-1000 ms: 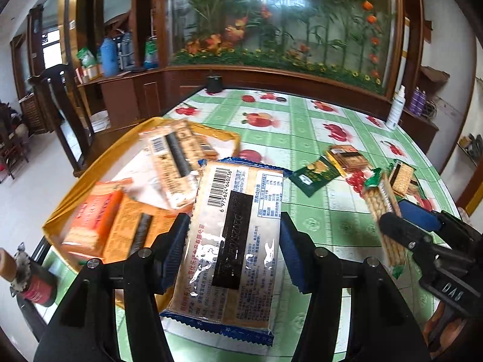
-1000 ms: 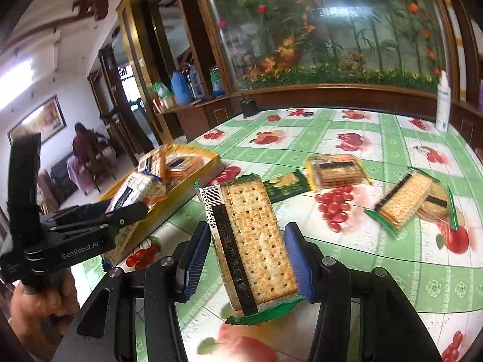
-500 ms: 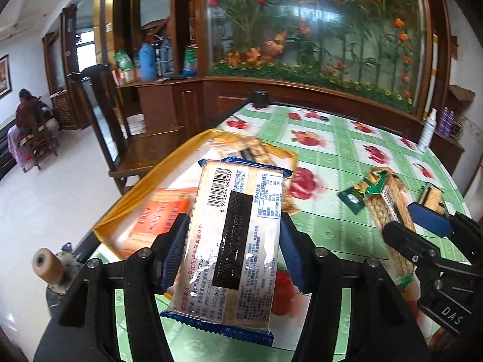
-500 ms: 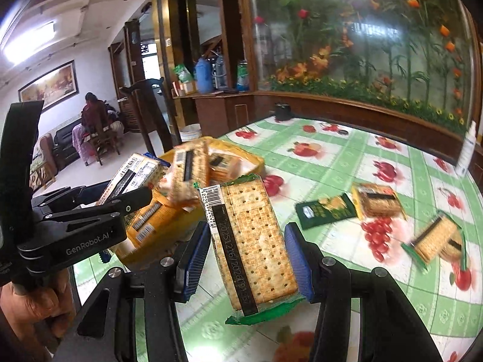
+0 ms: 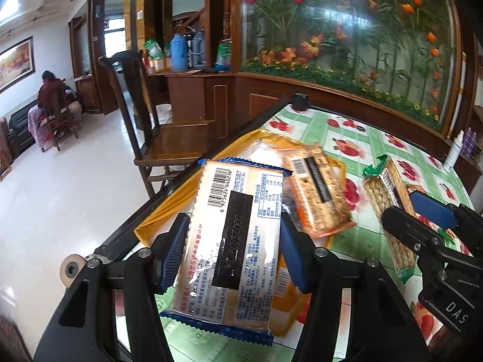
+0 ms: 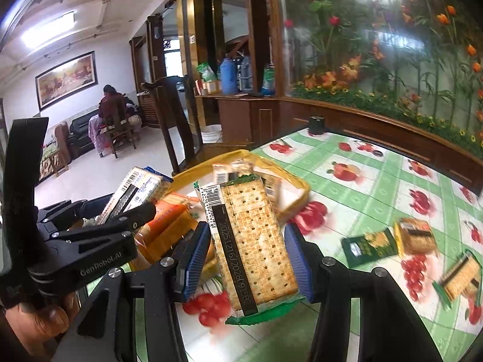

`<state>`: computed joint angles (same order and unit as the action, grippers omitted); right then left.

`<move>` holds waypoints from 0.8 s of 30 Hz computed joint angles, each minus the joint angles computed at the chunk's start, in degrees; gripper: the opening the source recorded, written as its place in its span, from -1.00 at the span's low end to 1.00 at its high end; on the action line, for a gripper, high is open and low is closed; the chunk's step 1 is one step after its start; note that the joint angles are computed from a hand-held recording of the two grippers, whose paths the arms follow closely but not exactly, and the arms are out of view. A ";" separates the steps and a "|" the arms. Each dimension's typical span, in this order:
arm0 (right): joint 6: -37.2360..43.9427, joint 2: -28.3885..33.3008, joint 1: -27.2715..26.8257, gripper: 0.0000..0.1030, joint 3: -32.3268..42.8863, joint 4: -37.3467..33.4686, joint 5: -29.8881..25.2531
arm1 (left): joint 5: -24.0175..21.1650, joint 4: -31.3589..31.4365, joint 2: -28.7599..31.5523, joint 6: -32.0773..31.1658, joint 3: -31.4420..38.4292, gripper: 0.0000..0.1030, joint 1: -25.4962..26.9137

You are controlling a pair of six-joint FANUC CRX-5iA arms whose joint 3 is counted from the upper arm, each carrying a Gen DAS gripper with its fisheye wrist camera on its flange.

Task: Organize snacks
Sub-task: 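Carry both packs over the tray and open both grippers to drop them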

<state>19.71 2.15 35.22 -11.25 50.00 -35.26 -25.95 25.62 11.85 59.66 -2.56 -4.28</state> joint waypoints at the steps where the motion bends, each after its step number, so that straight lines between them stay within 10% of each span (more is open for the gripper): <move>1: 0.71 0.85 -0.18 0.01 1.04 -0.54 0.29 | -0.34 -0.56 0.47 0.83 0.70 0.12 0.24; 24: 17.33 15.07 -4.94 0.00 19.29 -16.90 0.82 | -6.08 -8.05 8.03 8.39 11.48 0.12 0.58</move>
